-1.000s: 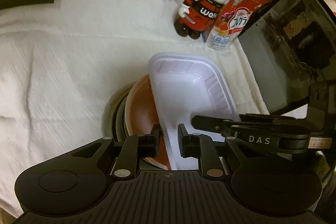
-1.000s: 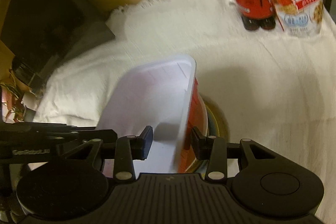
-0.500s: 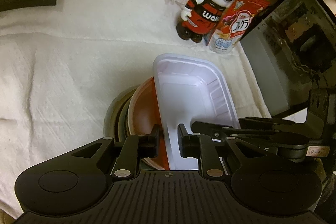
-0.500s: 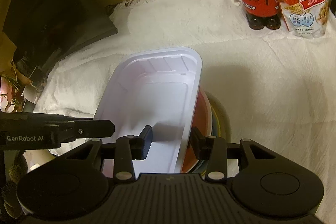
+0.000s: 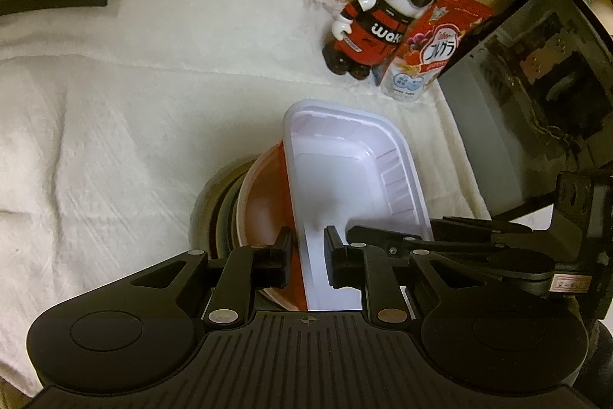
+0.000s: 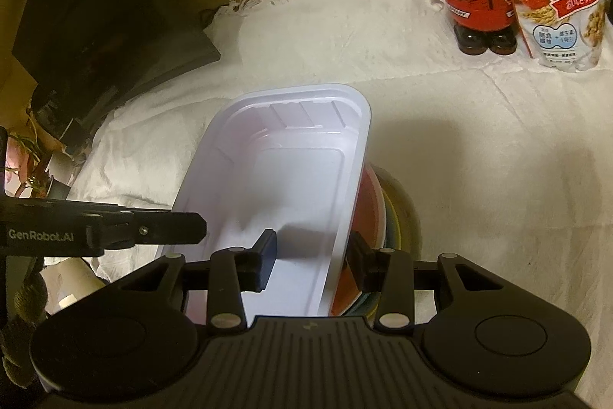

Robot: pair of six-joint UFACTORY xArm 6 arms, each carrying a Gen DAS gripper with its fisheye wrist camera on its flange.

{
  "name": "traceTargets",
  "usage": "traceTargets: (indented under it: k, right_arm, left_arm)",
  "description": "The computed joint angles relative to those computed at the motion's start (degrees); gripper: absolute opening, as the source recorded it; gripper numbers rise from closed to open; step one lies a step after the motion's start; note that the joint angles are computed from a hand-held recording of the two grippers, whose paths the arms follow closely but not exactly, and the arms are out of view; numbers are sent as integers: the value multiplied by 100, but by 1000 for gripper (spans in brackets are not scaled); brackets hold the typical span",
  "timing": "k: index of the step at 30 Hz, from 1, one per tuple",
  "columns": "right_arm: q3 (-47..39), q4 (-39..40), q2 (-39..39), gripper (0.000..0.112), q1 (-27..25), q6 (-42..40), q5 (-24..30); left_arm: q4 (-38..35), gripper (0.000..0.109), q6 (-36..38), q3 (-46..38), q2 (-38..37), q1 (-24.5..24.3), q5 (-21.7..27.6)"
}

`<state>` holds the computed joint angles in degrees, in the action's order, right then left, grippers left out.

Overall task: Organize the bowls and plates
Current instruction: 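Carry the pink tray over the bowl stack and lower it onto the top bowl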

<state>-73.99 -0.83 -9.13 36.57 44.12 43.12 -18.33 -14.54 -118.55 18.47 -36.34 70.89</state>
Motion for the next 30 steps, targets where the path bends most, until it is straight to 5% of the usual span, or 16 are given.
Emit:
traceTargets:
  k: [30]
  right_arm:
    - [-71,-870,-188,40,89,517,247]
  left_arm:
    - [-221,18,-195,-122,76,119,58]
